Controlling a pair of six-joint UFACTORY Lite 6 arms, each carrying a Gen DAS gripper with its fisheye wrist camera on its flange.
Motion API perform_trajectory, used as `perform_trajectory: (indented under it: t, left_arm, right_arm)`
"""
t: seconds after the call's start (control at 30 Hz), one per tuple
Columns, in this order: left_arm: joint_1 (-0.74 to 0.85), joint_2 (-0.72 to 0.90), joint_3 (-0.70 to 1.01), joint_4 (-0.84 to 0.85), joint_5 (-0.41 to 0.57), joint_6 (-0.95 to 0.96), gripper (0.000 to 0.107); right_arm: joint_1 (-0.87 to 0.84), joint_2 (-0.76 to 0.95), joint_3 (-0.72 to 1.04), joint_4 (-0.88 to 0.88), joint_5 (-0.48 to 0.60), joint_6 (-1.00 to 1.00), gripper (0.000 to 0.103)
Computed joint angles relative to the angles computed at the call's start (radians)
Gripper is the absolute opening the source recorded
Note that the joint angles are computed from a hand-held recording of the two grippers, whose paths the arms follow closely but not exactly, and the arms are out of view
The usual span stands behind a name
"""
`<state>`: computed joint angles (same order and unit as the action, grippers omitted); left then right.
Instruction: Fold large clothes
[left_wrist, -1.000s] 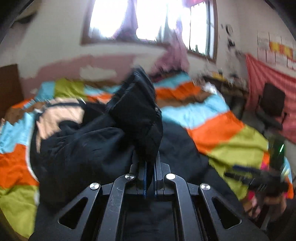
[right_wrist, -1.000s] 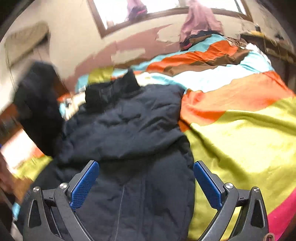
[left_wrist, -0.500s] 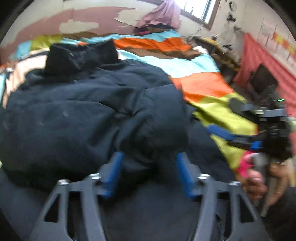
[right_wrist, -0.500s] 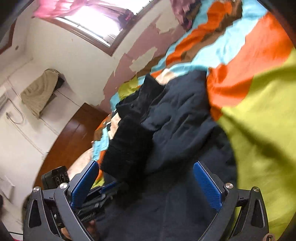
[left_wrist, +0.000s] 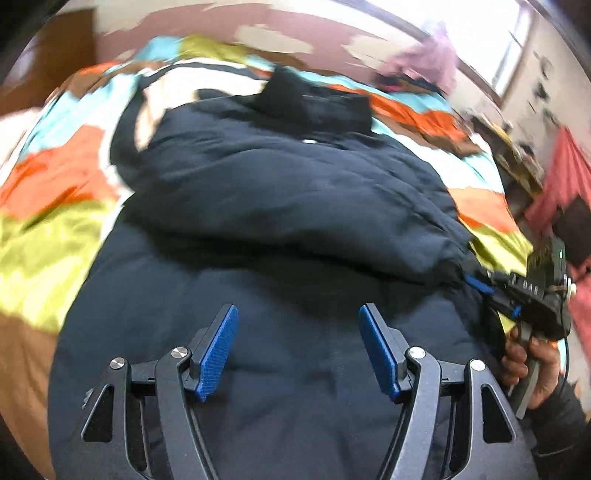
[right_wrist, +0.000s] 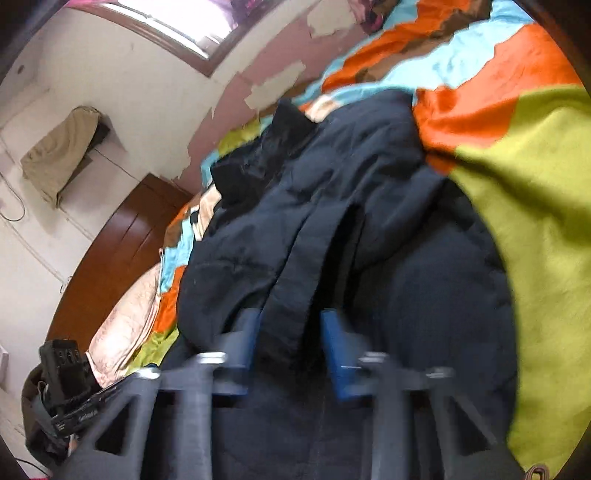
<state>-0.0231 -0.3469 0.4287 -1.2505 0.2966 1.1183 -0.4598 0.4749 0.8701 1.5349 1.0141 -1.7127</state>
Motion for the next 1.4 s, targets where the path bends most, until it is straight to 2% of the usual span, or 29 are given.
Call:
perform_trajectory:
  t: [0.1,0.23,0.33,0.4,0.53,0.6,0.63,0.7,0.73,0.8,0.87,0.93,0.97,1.0,1.03,1.1,1.2,1.27,1.33,1.4]
  left_arm:
    - [0.163,-0.026,-0.036,-0.002,0.087,0.034,0.062]
    - [0.338,-0.027,-0.023,0.015,0.193,0.061,0.062]
    - [0.414,0.053,0.042,-0.065,0.235,0.176,0.062]
    - [0.433,0.147,0.122,-0.144,0.236,0.264,0.062]
    - [0.402,0.383,0.307,-0.441,0.161,0.540,0.062]
    - [0.406,0.472,0.352,-0.515,0.155,0.602,0.062]
    - [0.416,0.523,0.375,-0.489,0.184,0.581,0.062]
    - [0.439,0.607,0.412,-0.431,0.251,0.546,0.062]
    - [0.445,0.642,0.434,-0.400,0.267,0.523,0.062]
    - [0.454,0.672,0.459,-0.367,0.284,0.486,0.062]
    - [0.463,0.690,0.476,-0.363,0.302,0.469,0.062]
    - [0.464,0.707,0.495,-0.372,0.309,0.457,0.062]
    - [0.462,0.719,0.507,-0.369,0.308,0.440,0.062]
    - [0.455,0.716,0.508,-0.367,0.299,0.429,0.062]
    - [0.446,0.712,0.509,-0.363,0.286,0.422,0.062]
    - [0.422,0.688,0.502,-0.366,0.263,0.426,0.062]
    - [0.393,0.634,0.460,-0.446,0.255,0.532,0.062]
    - [0.375,0.612,0.444,-0.478,0.235,0.577,0.062]
    - [0.357,0.626,0.449,-0.493,0.217,0.599,0.062]
    - [0.338,0.670,0.478,-0.461,0.190,0.568,0.062]
  right_arm:
    - [0.037,-0.087,-0.055,0.019,-0.073,-0.009,0.007]
    - [0.057,-0.257,-0.091,0.021,-0.127,0.017,0.005]
    - [0.087,-0.320,-0.077,-0.014,-0.171,0.070,0.005]
    - [0.119,-0.355,-0.079,-0.026,-0.235,0.085,0.005]
    - [0.174,-0.358,-0.097,-0.023,-0.340,0.082,0.006]
    - [0.210,-0.323,-0.082,-0.031,-0.398,0.111,0.010]
    - [0.237,-0.307,-0.078,-0.041,-0.464,0.132,0.011]
    - [0.261,-0.279,-0.075,0.003,-0.508,0.098,0.022]
    - [0.261,-0.270,-0.074,0.024,-0.506,0.085,0.027]
    - [0.247,-0.245,-0.074,0.089,-0.462,0.061,0.046]
    - [0.241,-0.201,-0.057,0.141,-0.418,0.088,0.051]
    - [0.255,-0.145,-0.018,0.168,-0.400,0.132,0.051]
    - [0.272,-0.135,-0.004,0.175,-0.419,0.154,0.047]
    - [0.301,-0.143,0.002,0.192,-0.481,0.158,0.018]
    - [0.339,-0.168,-0.002,0.207,-0.569,0.155,0.005]
    - [0.437,-0.245,-0.020,0.325,-0.755,0.024,0.005]
    - [0.514,-0.387,-0.038,0.585,-0.911,-0.290,0.004]
    - [0.505,-0.408,-0.009,0.788,-0.932,-0.499,0.004]
    - [0.486,-0.351,0.055,0.976,-0.944,-0.697,0.004]
    - [0.469,-0.262,0.107,1.032,-0.920,-0.759,0.005]
